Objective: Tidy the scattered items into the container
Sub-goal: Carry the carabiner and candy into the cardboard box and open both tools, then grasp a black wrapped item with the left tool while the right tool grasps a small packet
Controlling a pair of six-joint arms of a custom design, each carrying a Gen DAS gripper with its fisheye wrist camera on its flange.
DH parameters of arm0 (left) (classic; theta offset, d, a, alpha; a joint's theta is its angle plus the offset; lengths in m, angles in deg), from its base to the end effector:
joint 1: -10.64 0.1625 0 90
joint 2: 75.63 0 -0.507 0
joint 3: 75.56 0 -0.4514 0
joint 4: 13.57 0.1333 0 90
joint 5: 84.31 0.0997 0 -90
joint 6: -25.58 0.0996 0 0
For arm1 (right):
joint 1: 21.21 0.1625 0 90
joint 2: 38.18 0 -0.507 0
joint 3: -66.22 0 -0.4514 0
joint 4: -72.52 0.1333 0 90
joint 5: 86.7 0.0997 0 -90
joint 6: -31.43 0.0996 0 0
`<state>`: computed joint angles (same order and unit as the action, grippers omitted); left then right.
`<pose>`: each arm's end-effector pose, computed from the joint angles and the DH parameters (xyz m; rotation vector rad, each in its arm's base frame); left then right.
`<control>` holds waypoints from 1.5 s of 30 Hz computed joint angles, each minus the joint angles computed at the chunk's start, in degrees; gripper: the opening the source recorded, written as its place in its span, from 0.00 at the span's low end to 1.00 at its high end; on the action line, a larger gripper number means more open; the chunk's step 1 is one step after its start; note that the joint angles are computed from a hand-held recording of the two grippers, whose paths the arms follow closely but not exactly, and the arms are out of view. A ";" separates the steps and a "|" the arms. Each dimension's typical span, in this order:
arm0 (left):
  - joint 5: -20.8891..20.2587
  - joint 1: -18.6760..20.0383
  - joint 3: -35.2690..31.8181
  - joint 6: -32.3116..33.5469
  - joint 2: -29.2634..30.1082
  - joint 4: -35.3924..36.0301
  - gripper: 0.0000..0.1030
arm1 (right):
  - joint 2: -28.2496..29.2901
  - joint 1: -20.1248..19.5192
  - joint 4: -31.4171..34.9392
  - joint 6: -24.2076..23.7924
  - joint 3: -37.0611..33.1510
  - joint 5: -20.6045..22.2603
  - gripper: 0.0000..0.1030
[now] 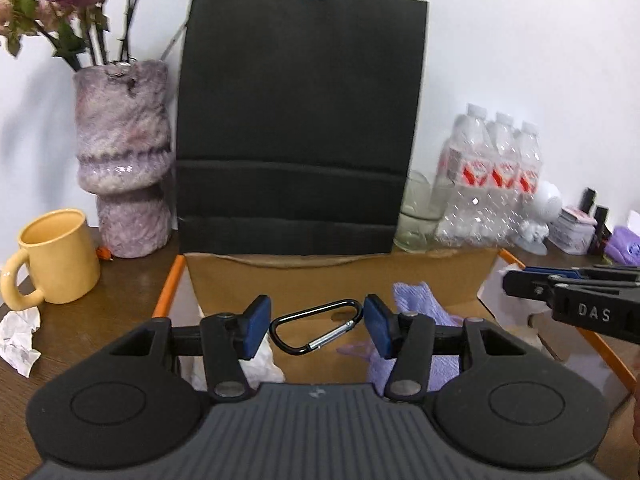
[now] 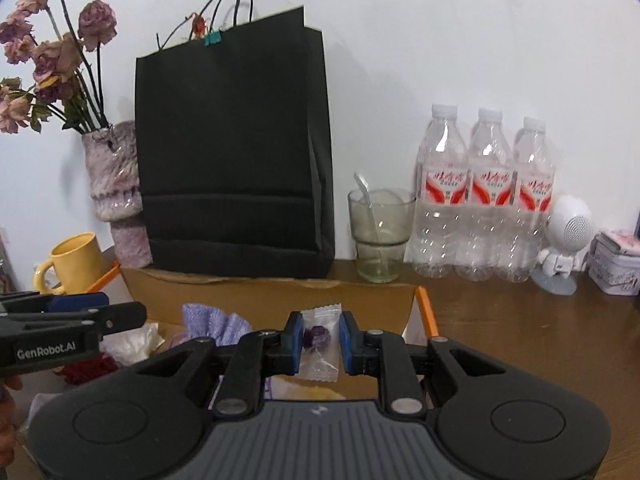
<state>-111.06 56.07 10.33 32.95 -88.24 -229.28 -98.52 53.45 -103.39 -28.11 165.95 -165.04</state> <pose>-0.3476 -0.6696 -0.1074 0.3309 2.0657 -1.3275 -0.0476 -0.7534 0.3218 1.0857 -2.3700 1.0505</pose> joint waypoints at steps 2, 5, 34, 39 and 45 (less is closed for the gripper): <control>0.45 -0.32 0.24 -0.85 -0.20 0.11 0.86 | -0.46 0.27 2.70 0.41 -0.38 -1.22 0.83; 3.38 -1.28 -1.66 5.78 1.30 -5.49 1.00 | -0.93 0.41 1.35 -0.34 0.55 -0.94 1.00; 8.99 -6.58 7.07 -6.14 -1.84 -5.83 1.00 | -8.62 -0.92 0.91 -3.40 8.81 2.69 1.00; 10.40 -8.39 10.60 -11.55 -2.94 -3.38 1.00 | -11.77 -2.24 1.21 -4.65 12.06 3.74 1.00; 11.30 -10.21 14.30 -19.38 -4.06 1.87 1.00 | -14.41 -3.74 1.99 -4.83 14.62 3.76 1.00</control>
<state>-99.76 45.85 24.63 13.57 -92.30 -227.41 -112.93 49.71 -101.39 -32.94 180.58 -161.28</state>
